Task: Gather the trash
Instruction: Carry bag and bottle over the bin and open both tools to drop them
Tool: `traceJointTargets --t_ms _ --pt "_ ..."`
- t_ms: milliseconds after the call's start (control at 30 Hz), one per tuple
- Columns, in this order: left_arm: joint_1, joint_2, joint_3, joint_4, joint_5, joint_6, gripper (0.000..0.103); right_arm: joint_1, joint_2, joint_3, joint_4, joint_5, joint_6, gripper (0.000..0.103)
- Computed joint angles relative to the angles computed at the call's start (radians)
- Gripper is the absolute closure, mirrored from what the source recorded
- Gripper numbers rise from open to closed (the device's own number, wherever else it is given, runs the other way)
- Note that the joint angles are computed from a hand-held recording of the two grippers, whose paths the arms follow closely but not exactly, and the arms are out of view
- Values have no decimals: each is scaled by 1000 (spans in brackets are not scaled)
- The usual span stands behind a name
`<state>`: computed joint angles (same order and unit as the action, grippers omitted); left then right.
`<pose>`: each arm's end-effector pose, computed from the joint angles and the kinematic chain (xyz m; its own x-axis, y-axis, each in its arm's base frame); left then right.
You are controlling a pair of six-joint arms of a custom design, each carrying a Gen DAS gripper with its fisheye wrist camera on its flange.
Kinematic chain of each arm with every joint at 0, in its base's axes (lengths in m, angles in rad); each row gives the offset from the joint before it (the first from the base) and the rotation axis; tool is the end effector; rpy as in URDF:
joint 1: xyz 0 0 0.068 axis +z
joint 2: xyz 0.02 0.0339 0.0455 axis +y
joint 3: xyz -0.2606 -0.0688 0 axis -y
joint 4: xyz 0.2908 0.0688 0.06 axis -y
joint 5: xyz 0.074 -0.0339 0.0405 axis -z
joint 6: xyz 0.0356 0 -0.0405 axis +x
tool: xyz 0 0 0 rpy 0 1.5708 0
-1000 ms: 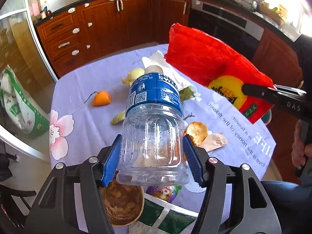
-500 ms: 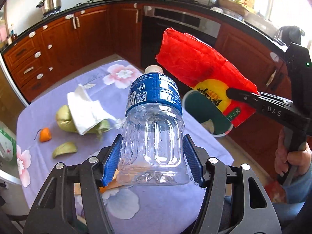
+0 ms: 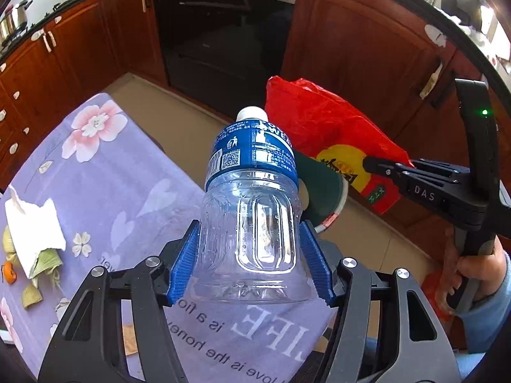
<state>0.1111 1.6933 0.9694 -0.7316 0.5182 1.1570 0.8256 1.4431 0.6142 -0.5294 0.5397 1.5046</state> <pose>0.3215 0.0181 0.1203 -0.4333 0.7520 -0.4968 0.8880 0.4505 -0.0925 0.1827 0.1710 0.0960 -0.5996 0.6124 -0.5152 0.6246 0.7606 0.1772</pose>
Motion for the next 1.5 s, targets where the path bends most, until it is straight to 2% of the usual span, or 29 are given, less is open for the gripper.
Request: traceJointTargets --t_ms 133,367,433,500,633,667,733,800,933,1067,1200,1267,1500 --pt "-82 20 -19 53 -28 -71 40 -95 11 -35 47 -70 -83 97" --pt "-135 115 37 83 -50 -135 40 -228 68 -26 149 -142 -220 93" --pt "-143 131 46 88 -56 -145 40 -245 81 -24 177 -145 -233 82" --pt "-145 154 66 88 -58 -149 40 -262 93 -19 210 -134 -256 50" --pt "-154 185 91 90 -66 -168 40 -301 109 -15 268 -133 -312 42" --pt "-156 184 87 91 -68 -170 40 -302 97 -25 268 -127 -308 37" --pt "-162 194 91 96 -70 -173 40 -305 86 -25 258 -111 -302 36" --pt "-170 198 90 98 -71 -175 40 -304 79 -20 252 -102 -297 27" --pt "-183 192 64 112 -79 -172 40 -294 60 -10 206 -75 -277 26" --pt "-208 196 60 126 -81 -183 39 -268 2 -22 136 -23 -234 16" --pt "-223 175 42 142 -52 -203 37 -254 -23 -16 92 5 -213 13" --pt "-222 150 33 145 -38 -212 26 -250 -41 -18 77 9 -210 13" --pt "-193 128 29 160 -28 -235 13 -231 -47 5 40 20 -197 12"
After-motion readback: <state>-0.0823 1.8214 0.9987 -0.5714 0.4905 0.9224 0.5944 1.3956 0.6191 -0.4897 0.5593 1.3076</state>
